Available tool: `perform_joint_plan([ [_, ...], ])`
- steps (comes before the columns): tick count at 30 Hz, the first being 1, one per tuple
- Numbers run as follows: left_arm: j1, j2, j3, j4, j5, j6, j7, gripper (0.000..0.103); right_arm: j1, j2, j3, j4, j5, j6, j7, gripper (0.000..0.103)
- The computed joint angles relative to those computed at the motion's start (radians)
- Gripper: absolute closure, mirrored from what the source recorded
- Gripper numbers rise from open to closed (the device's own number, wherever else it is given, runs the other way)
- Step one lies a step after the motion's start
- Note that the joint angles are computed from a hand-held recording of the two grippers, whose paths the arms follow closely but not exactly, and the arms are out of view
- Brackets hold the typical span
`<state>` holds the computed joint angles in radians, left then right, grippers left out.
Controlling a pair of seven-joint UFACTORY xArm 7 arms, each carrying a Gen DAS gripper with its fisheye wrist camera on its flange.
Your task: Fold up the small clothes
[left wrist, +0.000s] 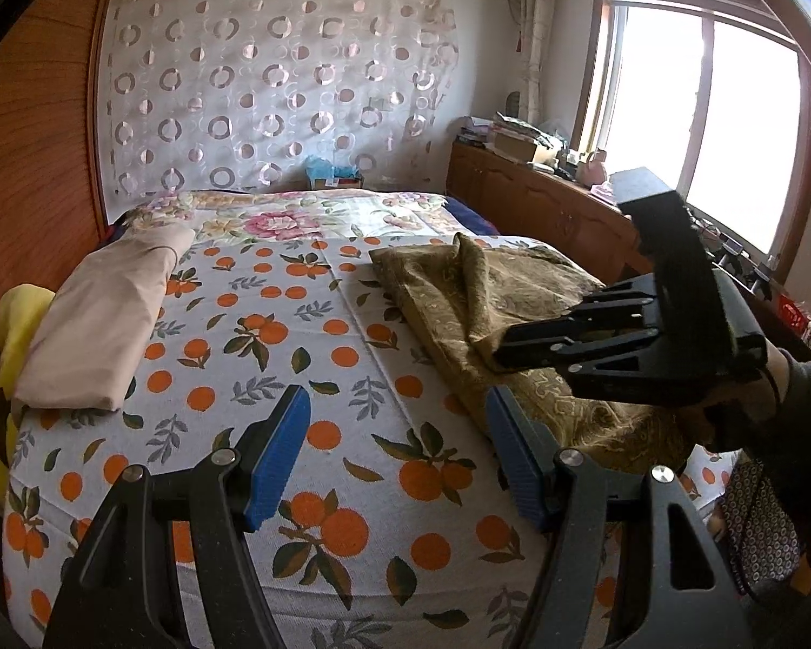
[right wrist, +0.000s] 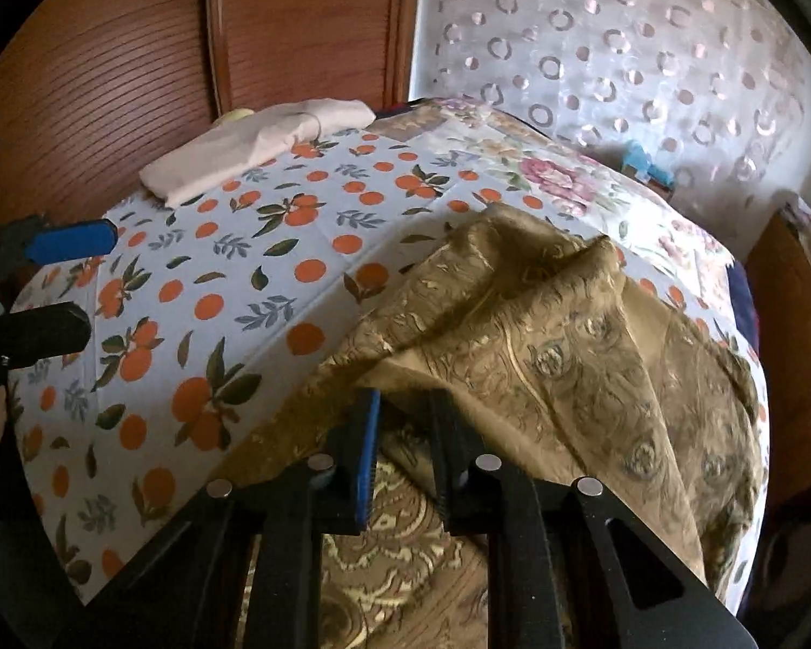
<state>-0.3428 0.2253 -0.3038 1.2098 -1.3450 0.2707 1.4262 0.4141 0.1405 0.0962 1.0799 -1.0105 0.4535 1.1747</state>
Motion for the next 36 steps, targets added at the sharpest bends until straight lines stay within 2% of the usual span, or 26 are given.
perform_joint_plan([
  [7,0.002,0.007,0.0,-0.002,0.012,0.007,-0.002,0.035,-0.001,0.059,-0.002,0.063,0.146,0.034,-0.199,0.086],
  [8,0.002,0.007,-0.001,-0.003,0.014,0.008,-0.004,0.035,-0.001,0.06,-0.003,0.067,0.168,0.036,-0.225,0.092],
  [9,0.002,0.009,-0.001,-0.001,0.018,0.008,-0.008,0.035,0.0,0.059,-0.005,0.072,0.184,0.041,-0.247,0.102],
  [11,0.003,0.009,-0.003,-0.001,0.019,0.008,-0.01,0.035,0.018,0.041,-0.022,0.068,0.137,0.046,-0.217,0.102],
  [14,0.002,0.01,-0.005,0.001,0.029,0.006,-0.02,0.035,0.018,-0.021,-0.035,0.038,0.035,0.032,-0.102,0.103],
  [16,0.002,0.014,-0.007,0.003,0.035,0.008,-0.023,0.035,-0.003,-0.07,-0.026,0.018,-0.019,0.041,-0.042,0.103],
  [20,0.001,0.018,-0.012,0.004,0.044,0.01,-0.027,0.035,-0.068,-0.141,0.0,0.002,-0.057,0.095,-0.014,0.103],
  [25,0.002,0.013,-0.015,-0.003,0.059,0.015,-0.035,0.035,-0.162,-0.182,0.008,0.012,-0.075,0.221,0.013,0.103],
  [26,0.001,0.015,-0.015,-0.003,0.062,0.015,-0.037,0.035,-0.155,-0.18,-0.007,0.024,-0.104,0.281,0.048,0.103],
  [28,-0.001,0.017,-0.017,-0.004,0.069,0.013,-0.041,0.035,-0.191,-0.156,0.023,0.064,-0.133,0.449,0.121,0.102],
  [29,-0.003,0.019,-0.019,-0.004,0.072,0.011,-0.042,0.035,-0.198,-0.152,0.015,0.069,-0.125,0.472,0.123,0.102],
  [30,-0.003,0.019,-0.021,-0.005,0.074,0.01,-0.043,0.035,-0.21,-0.159,0.004,0.058,-0.119,0.456,0.128,0.1],
  [36,-0.005,0.019,-0.027,-0.013,0.097,0.014,-0.059,0.035,-0.243,-0.203,0.003,-0.01,-0.073,0.349,0.149,0.099],
])
